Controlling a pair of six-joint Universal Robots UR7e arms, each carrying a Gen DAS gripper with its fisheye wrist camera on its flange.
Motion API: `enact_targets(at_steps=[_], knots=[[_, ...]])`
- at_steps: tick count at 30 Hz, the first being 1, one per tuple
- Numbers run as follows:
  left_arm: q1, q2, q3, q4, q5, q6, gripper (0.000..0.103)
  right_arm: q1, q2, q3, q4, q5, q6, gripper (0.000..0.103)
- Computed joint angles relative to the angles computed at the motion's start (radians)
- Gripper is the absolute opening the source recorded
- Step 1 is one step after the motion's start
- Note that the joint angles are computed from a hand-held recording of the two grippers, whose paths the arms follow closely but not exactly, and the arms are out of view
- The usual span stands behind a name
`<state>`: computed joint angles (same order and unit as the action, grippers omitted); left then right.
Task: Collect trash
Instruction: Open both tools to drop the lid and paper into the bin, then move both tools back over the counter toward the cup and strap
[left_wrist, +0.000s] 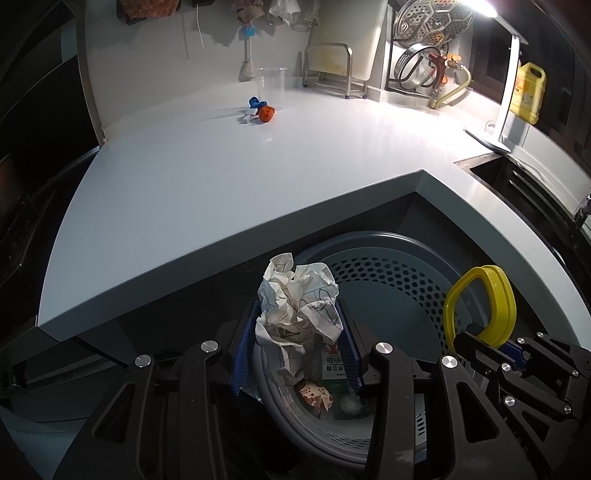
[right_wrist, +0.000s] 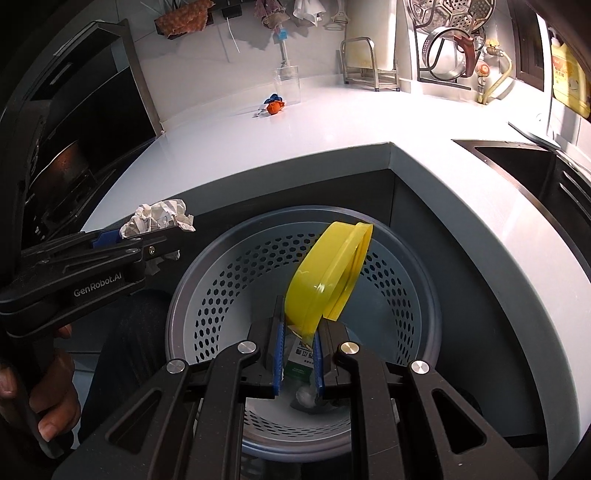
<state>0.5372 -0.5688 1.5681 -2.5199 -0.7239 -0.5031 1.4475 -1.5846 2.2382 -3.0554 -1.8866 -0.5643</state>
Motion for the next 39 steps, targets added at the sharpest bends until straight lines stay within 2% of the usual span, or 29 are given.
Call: enact_targets(at_steps=[3, 5, 6, 7, 9, 21, 26, 32, 39], knots=[[0.0, -0.001, 0.002, 0.004, -0.004, -0.003, 0.052, -0.002, 0.0, 0.002, -0.009, 0.001, 0.002, 0.014], [0.001, -0.004, 0.005, 0.005, -0.01, -0.005, 0.059, -0.002, -0.001, 0.005, -0.028, 0.002, 0.005, 0.033], [0.001, -0.004, 0.007, 0.005, -0.007, -0.006, 0.064, -0.004, -0.002, 0.01, -0.046, 0.006, 0.006, 0.05], [-0.001, -0.004, 0.008, 0.002, -0.002, -0.007, 0.068, -0.005, -0.004, 0.017, -0.065, 0.014, 0.006, 0.054], [-0.002, -0.006, 0.011, -0.001, 0.001, -0.01, 0.072, -0.002, -0.005, 0.019, -0.073, 0.012, 0.002, 0.054], [0.001, -0.012, 0.016, 0.022, -0.006, -0.038, 0.073, -0.004, -0.004, 0.022, -0.074, 0.008, 0.016, 0.054], [0.0, -0.016, 0.021, 0.016, -0.008, -0.039, 0.077, -0.002, -0.005, 0.027, -0.079, 0.003, 0.02, 0.054], [-0.016, -0.035, 0.048, -0.013, 0.025, -0.039, 0.08, 0.009, -0.007, 0.033, -0.095, 0.0, 0.02, 0.054], [-0.03, -0.07, 0.085, -0.034, 0.052, -0.055, 0.083, 0.033, -0.021, 0.046, -0.12, -0.003, 0.023, 0.061]])
